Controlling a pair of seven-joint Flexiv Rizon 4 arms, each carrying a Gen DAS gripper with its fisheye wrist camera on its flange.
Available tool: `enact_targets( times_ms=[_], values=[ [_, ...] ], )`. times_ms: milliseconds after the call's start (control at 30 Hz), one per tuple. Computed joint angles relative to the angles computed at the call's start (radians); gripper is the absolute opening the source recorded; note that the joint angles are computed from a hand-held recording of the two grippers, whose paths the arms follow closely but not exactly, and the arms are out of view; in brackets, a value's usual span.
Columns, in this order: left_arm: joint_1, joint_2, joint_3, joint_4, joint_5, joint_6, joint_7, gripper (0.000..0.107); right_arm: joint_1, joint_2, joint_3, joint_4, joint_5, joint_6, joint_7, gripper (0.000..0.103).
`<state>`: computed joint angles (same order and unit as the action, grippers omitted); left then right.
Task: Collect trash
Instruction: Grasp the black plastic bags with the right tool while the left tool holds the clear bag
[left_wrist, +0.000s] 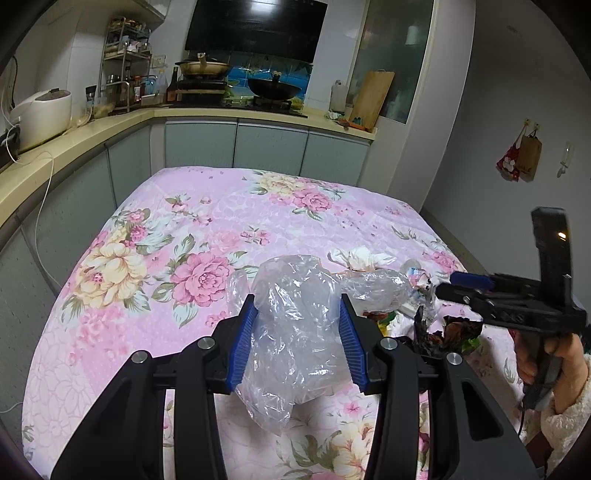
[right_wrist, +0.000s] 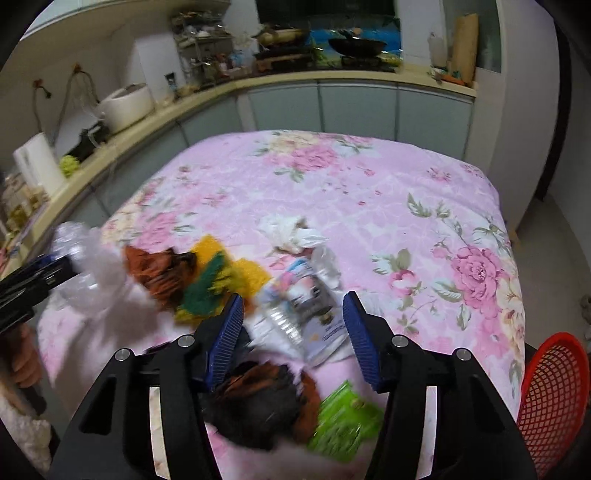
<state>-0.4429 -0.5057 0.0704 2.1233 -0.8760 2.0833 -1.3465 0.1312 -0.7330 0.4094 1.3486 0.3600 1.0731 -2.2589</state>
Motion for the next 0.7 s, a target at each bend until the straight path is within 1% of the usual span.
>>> enact_targets(
  times_ms=[67,200,267,333,500,567,700],
  values=[
    [-0.005,0.001,0.001,-0.002,-0.003,0.003,0.002,0.042,-0.039,0.019,0.042,0.021,0.028,-0.038,-0.057,0.054],
    [-0.018,0.003,0.004,-0.003,-0.018,0.01,0.019,0.042,-0.034,0.053,0.034,0.079,0.044,-0.052,-0.121,0.054],
    [-0.024,0.005,0.004,-0.003,-0.031,0.013,0.03,0.042,-0.02,0.06,0.017,0.099,0.041,-0.046,-0.126,0.054],
    [-0.029,0.008,0.003,-0.001,-0.044,0.019,0.04,0.042,-0.01,0.068,0.002,0.126,0.038,-0.018,-0.128,0.054],
    [-0.018,0.016,-0.015,0.009,-0.053,0.032,0.043,0.042,-0.033,0.091,0.012,0.162,0.057,0.015,-0.15,0.054],
    [-0.014,0.016,-0.02,0.008,-0.056,0.031,0.045,0.042,-0.032,0.098,0.006,0.181,0.046,0.029,-0.165,0.054],
    [-0.011,0.015,-0.027,0.003,-0.049,0.03,0.046,0.042,-0.029,0.093,0.0,0.194,0.027,0.027,-0.167,0.054]
  ],
)
